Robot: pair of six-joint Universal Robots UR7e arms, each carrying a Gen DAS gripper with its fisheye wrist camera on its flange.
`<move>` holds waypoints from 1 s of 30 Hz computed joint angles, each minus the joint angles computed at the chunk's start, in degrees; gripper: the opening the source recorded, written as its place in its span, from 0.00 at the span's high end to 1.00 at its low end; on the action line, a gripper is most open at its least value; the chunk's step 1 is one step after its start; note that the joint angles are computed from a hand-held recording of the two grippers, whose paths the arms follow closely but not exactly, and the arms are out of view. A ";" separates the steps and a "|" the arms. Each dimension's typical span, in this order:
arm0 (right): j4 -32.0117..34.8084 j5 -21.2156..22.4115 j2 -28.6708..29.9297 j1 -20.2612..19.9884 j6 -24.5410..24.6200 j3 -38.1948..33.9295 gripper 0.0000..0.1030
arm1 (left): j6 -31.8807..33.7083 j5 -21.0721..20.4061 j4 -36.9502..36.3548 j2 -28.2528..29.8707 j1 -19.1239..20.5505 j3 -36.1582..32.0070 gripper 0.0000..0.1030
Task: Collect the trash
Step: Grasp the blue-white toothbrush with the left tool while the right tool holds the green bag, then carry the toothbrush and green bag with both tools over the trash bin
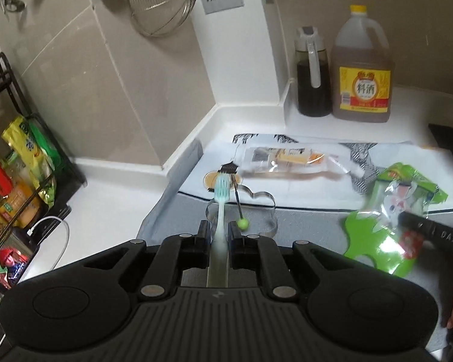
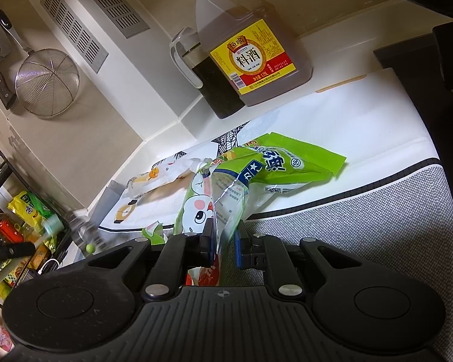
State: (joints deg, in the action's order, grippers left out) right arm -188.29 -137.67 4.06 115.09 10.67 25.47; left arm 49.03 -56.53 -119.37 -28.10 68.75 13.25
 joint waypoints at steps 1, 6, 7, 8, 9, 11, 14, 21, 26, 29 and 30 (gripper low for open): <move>0.03 0.01 0.04 0.00 -0.01 -0.07 0.85 | -0.09 -0.17 -0.29 -0.56 -0.01 1.06 0.88; -0.14 0.02 0.03 0.00 -0.09 0.02 0.85 | -1.34 -0.17 -2.49 -3.91 0.50 7.37 0.88; -0.18 0.01 0.02 0.00 -0.09 0.06 0.85 | -1.59 -0.27 -3.15 -4.81 0.64 8.89 0.88; -0.23 0.03 0.02 0.00 -0.13 0.08 0.85 | -1.79 -0.36 -3.57 -5.61 0.77 10.10 0.88; -0.33 0.07 -0.02 0.00 -0.18 0.17 0.85 | -2.24 -0.46 -3.53 -6.32 0.91 11.00 0.88; -0.52 0.14 -0.10 -0.01 -0.27 0.35 0.85 | -3.51 -0.93 -3.41 -8.14 1.22 13.30 0.88; -1.07 0.40 -0.25 -0.04 -0.50 0.74 0.85 | -4.22 -1.77 -5.07 -11.65 1.74 18.39 0.88; -1.86 0.54 -0.19 -0.03 -0.76 0.88 0.85 | -5.54 -4.51 -9.30 -18.02 3.02 27.63 0.88; -2.32 0.96 -0.30 -0.06 -0.85 1.27 0.85 | -8.61 -7.11 -5.17 -16.48 3.72 23.68 0.88; -2.38 0.99 -0.41 -0.10 -0.91 1.48 0.85 | -8.80 -8.27 -4.51 -16.28 3.80 22.65 0.88; -2.36 1.10 -0.47 -0.11 -0.94 1.60 0.85 | -8.92 -8.73 -4.54 -16.39 3.82 22.59 0.88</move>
